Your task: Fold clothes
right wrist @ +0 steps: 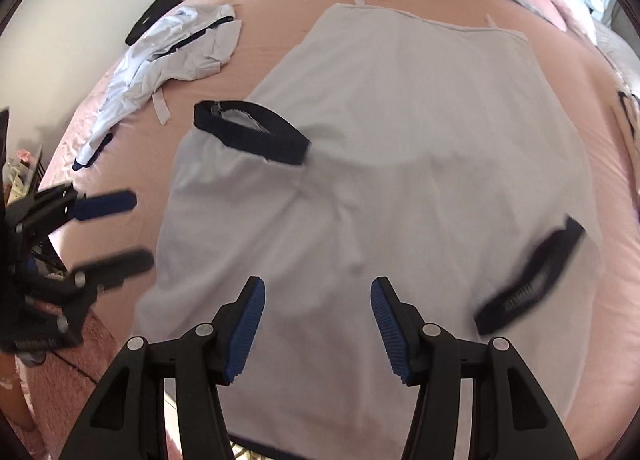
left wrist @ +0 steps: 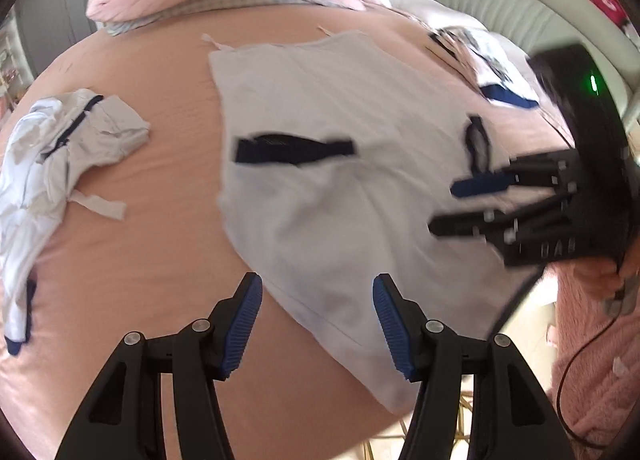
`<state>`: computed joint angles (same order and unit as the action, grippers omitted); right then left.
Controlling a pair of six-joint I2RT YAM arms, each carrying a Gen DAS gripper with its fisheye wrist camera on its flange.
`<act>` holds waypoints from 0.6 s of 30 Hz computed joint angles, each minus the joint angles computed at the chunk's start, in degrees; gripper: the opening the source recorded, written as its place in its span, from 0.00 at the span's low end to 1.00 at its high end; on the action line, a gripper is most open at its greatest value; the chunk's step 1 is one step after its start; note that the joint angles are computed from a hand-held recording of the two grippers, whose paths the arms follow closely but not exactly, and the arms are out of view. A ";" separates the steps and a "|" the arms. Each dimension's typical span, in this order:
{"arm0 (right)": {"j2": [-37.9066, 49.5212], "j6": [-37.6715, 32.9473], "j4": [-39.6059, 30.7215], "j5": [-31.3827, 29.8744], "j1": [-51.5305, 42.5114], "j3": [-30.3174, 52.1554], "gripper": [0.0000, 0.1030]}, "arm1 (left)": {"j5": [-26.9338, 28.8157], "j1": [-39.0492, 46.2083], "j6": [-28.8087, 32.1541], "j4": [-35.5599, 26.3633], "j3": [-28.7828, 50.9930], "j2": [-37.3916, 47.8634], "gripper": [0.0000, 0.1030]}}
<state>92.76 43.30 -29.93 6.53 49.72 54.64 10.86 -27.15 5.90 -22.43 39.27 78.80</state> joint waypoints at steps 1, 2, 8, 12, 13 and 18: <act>-3.16 1.59 0.48 0.68 1.01 -2.79 0.53 | -0.78 -1.81 -1.51 1.01 -1.78 -1.34 0.44; -6.36 3.27 0.74 1.43 2.12 -5.43 0.53 | -2.06 -3.82 -3.43 1.79 -3.30 -2.57 0.23; -14.74 10.99 2.42 -0.58 4.41 -15.76 0.54 | -5.07 -9.17 -9.61 2.73 -6.81 -5.38 0.18; -11.72 11.60 4.36 0.26 6.48 -15.89 0.54 | -7.49 -10.42 -11.57 3.74 -7.73 -5.88 0.18; -11.62 11.57 4.26 0.63 6.83 -15.83 0.54 | -7.69 -10.59 -11.86 3.70 -7.73 -5.45 0.19; -9.40 11.34 4.63 2.02 8.12 -15.00 0.54 | -13.41 -13.05 -12.58 1.64 -7.28 -2.25 0.19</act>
<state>83.36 54.65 -25.30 8.54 57.85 39.64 -2.55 -40.20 -6.68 -20.79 31.98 76.55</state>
